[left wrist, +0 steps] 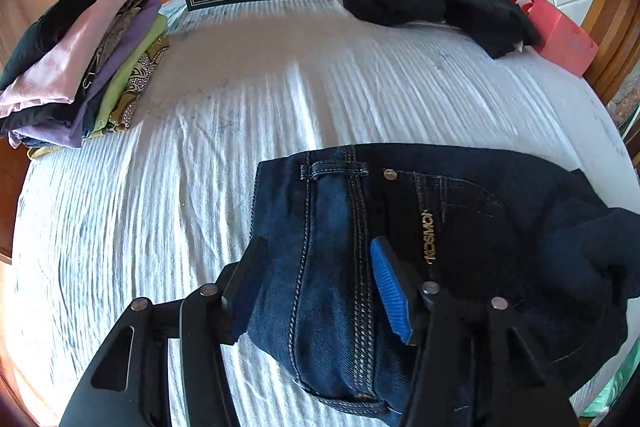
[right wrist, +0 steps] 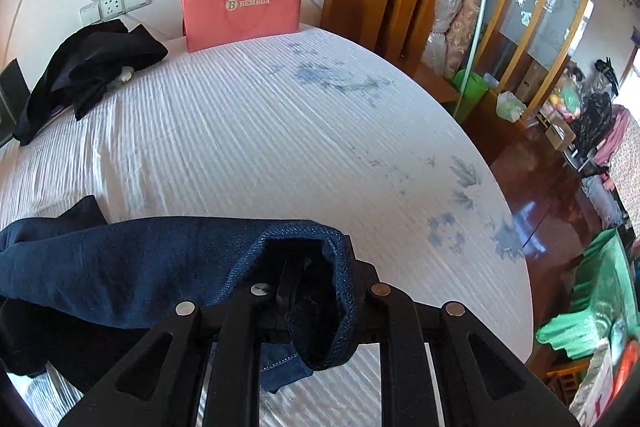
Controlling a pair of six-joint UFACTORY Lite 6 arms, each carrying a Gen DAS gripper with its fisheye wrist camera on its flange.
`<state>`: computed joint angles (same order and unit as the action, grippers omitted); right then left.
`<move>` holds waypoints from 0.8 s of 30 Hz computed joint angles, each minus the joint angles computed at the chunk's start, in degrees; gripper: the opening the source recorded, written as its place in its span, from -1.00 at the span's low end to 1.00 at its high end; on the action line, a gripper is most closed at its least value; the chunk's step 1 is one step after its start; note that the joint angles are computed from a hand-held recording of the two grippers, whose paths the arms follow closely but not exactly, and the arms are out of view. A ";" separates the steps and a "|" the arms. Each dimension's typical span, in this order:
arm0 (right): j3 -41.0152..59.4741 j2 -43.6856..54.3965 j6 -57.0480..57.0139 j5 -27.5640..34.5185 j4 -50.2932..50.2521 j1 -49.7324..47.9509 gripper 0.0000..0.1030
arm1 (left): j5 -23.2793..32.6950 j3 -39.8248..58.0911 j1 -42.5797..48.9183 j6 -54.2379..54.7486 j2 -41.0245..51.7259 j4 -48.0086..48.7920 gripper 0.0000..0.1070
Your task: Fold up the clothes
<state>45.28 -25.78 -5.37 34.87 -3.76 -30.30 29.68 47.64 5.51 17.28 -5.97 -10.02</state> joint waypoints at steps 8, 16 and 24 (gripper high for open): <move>-4.21 -0.81 15.19 1.72 -11.08 4.14 -0.48 | -0.28 2.50 3.07 11.87 9.83 -9.67 0.12; -3.65 1.75 20.37 -0.17 -21.25 8.27 -0.70 | -1.26 -2.24 0.32 4.48 -3.45 -7.54 -0.83; 26.51 11.98 11.93 -3.55 -16.21 10.94 -0.73 | 3.67 18.37 -1.08 -14.60 -8.34 5.73 -0.87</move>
<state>71.80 -13.80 6.56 31.32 -19.96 -19.37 33.36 66.00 4.42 2.68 -14.31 -4.29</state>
